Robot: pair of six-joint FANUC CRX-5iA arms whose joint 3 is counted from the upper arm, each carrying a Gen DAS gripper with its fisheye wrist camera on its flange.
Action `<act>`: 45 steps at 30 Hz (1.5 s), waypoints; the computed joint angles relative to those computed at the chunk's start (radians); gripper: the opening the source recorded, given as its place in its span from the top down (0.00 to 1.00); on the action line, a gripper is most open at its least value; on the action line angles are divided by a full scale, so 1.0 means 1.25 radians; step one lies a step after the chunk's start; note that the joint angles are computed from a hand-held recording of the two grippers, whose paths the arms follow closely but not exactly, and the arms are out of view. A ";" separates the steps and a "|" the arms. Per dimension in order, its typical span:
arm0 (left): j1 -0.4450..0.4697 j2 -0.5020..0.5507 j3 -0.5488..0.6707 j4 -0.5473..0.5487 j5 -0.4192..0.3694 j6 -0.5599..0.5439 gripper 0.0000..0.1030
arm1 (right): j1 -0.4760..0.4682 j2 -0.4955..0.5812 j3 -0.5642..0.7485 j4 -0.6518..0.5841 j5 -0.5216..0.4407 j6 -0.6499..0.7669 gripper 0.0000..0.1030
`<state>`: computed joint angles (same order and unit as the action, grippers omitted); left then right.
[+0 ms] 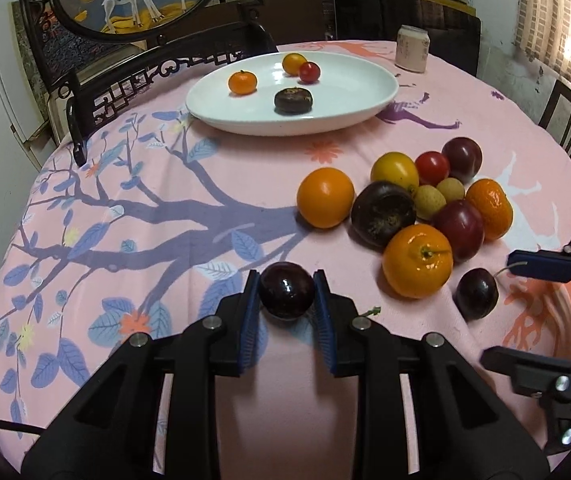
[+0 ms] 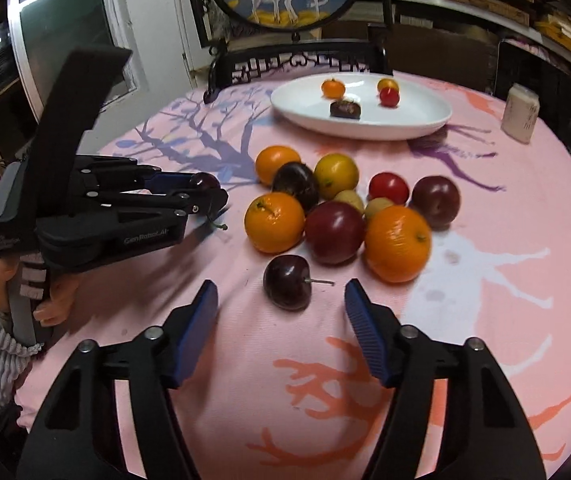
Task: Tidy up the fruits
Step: 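Place the dark cherry on the plate while the right tool places another cherry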
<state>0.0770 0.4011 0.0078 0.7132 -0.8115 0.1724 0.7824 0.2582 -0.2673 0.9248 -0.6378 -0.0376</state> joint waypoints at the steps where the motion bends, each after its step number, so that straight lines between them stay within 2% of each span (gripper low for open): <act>1: -0.001 0.000 0.000 -0.004 0.001 0.001 0.74 | -0.003 0.005 0.008 -0.020 0.005 0.010 0.40; 2: -0.003 0.001 0.002 -0.012 0.002 0.006 0.74 | -0.009 0.009 0.016 -0.041 0.014 0.022 0.50; 5: -0.008 0.002 0.004 -0.032 0.011 0.014 0.73 | -0.015 0.021 0.033 -0.068 0.022 0.041 0.68; 6: -0.009 0.000 0.000 -0.030 0.015 0.008 0.73 | -0.014 0.021 0.032 -0.063 0.022 0.036 0.72; 8: -0.009 -0.002 -0.005 -0.026 0.017 0.006 0.74 | -0.016 0.013 0.017 -0.043 0.037 0.014 0.73; 14: 0.000 -0.010 -0.006 0.045 0.001 -0.010 0.74 | -0.039 -0.050 -0.060 0.094 0.078 -0.127 0.73; 17: -0.013 0.001 0.037 0.056 0.004 0.007 0.74 | -0.063 -0.062 -0.036 0.087 0.061 -0.106 0.73; 19: -0.033 0.020 0.083 0.047 0.021 0.038 0.74 | -0.085 -0.052 -0.001 0.079 0.041 -0.079 0.73; 21: -0.050 0.057 0.155 0.025 0.003 0.086 0.74 | -0.120 -0.027 0.045 0.077 0.037 -0.059 0.73; 25: -0.089 0.125 0.269 -0.037 0.020 0.180 0.74 | -0.180 0.022 0.111 0.059 0.064 -0.041 0.73; 29: -0.105 0.207 0.398 -0.094 -0.028 0.283 0.73 | -0.221 0.080 0.164 0.051 0.081 -0.038 0.72; 31: -0.105 0.244 0.451 -0.109 -0.058 0.333 0.61 | -0.233 0.091 0.168 0.052 0.094 -0.038 0.72; 32: -0.104 0.254 0.465 -0.113 -0.067 0.343 0.46 | -0.237 0.096 0.169 0.047 0.099 -0.028 0.67; 34: -0.102 0.264 0.473 -0.117 -0.064 0.353 0.43 | -0.245 0.092 0.149 0.089 0.105 -0.066 0.61; 37: -0.096 0.273 0.489 -0.119 -0.084 0.366 0.43 | -0.244 0.085 0.143 0.067 0.111 -0.059 0.61; 41: -0.088 0.243 0.436 -0.096 -0.050 0.338 0.43 | -0.232 0.064 0.117 0.080 0.111 -0.088 0.60; 45: -0.078 0.204 0.369 -0.081 -0.011 0.320 0.35 | -0.212 0.038 0.084 0.116 0.096 -0.127 0.56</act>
